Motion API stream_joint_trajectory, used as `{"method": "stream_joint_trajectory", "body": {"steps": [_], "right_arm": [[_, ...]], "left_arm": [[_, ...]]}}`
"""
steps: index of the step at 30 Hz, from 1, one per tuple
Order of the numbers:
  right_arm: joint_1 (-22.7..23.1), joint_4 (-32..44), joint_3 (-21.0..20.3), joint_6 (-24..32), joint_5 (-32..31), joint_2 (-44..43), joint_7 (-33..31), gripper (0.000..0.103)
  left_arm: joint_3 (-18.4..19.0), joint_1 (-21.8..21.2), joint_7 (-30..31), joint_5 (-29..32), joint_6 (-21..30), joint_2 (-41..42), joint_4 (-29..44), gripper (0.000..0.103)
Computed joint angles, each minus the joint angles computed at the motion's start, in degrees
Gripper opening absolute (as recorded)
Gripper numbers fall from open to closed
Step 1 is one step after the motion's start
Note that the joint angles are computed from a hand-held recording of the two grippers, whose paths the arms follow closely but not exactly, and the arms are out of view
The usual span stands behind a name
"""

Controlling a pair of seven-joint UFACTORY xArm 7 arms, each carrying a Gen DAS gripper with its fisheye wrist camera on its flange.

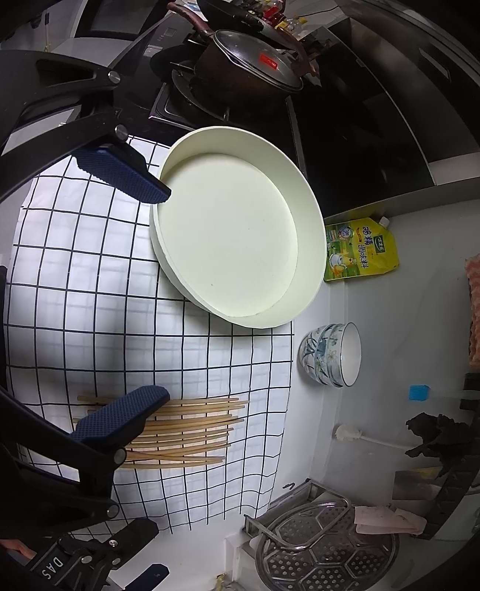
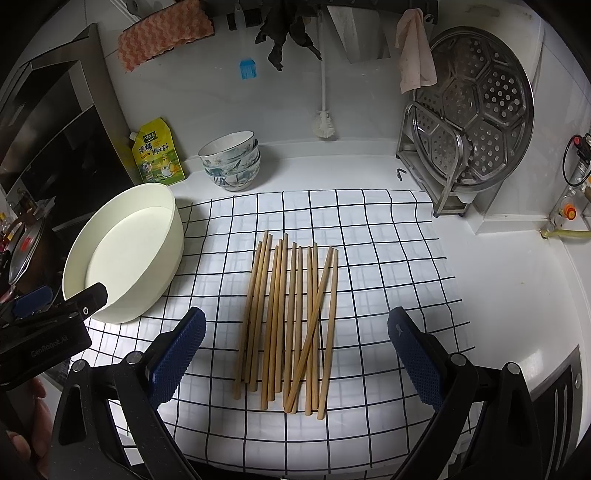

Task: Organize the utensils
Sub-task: 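Lower the right tool onto one bamboo chopstick and close it while the left tool grasps another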

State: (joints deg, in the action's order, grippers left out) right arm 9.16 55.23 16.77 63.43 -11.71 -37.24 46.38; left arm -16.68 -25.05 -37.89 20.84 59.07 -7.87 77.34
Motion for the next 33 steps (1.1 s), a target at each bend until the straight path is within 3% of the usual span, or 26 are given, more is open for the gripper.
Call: {"method": "stream_joint_trajectory", "body": {"steps": [9,16,20,26,29,33], "right_arm": [[-0.01,-4.61,-2.85,-2.7,1.38,-3.13,-2.45,0.095],[-0.78,-11.08,-5.59,-5.31,3.74,-5.74,-5.96,0.094],[-1.83,-14.82,-6.53,-7.1,4.64,-6.0,-7.03,0.094],[-3.44,-19.05,-7.36,-9.59,4.73,-4.51,-7.9,0.094],[-3.76,-20.02,-7.37,-10.42,4.38,-3.12,-8.58,0.094],[-3.86,-20.91,-7.29,-11.75,4.12,-1.1,-8.89,0.094]], "left_arm": [[0.18,-0.9,0.11,-1.48,-3.01,2.24,-0.42,0.097],[0.13,-2.91,-1.64,0.87,-6.11,5.84,-0.4,0.097],[1.04,-3.96,-1.01,-2.58,-7.87,8.72,-0.38,0.097],[2.09,-5.62,-4.34,-1.95,-11.34,12.08,-1.26,0.097],[2.68,-6.77,-5.85,1.26,-11.39,13.81,-0.65,0.097],[3.31,-7.51,-4.0,1.01,-10.09,15.94,0.34,0.097]]}}
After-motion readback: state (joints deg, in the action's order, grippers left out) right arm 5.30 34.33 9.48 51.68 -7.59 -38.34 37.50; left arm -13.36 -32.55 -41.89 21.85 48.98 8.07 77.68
